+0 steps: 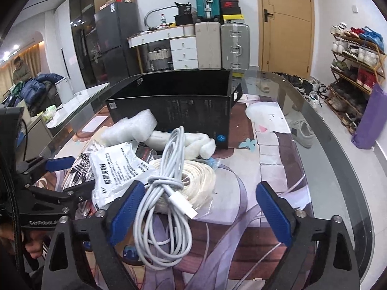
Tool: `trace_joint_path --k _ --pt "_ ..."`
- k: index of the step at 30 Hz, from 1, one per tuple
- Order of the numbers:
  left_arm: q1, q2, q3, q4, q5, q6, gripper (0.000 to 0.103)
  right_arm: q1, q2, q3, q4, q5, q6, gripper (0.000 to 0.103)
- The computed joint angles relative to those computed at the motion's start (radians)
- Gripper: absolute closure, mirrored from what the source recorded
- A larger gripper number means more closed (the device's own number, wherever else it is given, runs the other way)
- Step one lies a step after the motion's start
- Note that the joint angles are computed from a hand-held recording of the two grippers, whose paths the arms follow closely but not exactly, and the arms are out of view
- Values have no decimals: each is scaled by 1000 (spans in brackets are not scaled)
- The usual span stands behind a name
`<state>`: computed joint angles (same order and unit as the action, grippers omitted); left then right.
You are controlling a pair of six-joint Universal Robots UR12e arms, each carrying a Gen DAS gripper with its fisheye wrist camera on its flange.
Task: Organize soft objects
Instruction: 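Close left tool on adidas lace bag while right tool grasps white cable bundle, then lift adidas bag with left tool toward black box while right tool carries white cable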
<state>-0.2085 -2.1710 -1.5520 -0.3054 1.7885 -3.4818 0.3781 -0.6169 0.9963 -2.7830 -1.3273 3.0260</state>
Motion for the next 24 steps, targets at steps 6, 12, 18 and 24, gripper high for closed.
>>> trace_joint_path --k 6,12,18,24 --pt "-2 4 -21 57 7 25 54 -8 -5 5 19 57 -1 26" --pt "0 10 -40 107 11 15 62 -3 5 -18 25 65 -31 35" --pt "5 22 -59 140 15 -2 62 -10 2 -6 13 97 -66 45" --pt "10 28 -71 162 8 -17 62 -9 -11 13 12 76 -95 45"
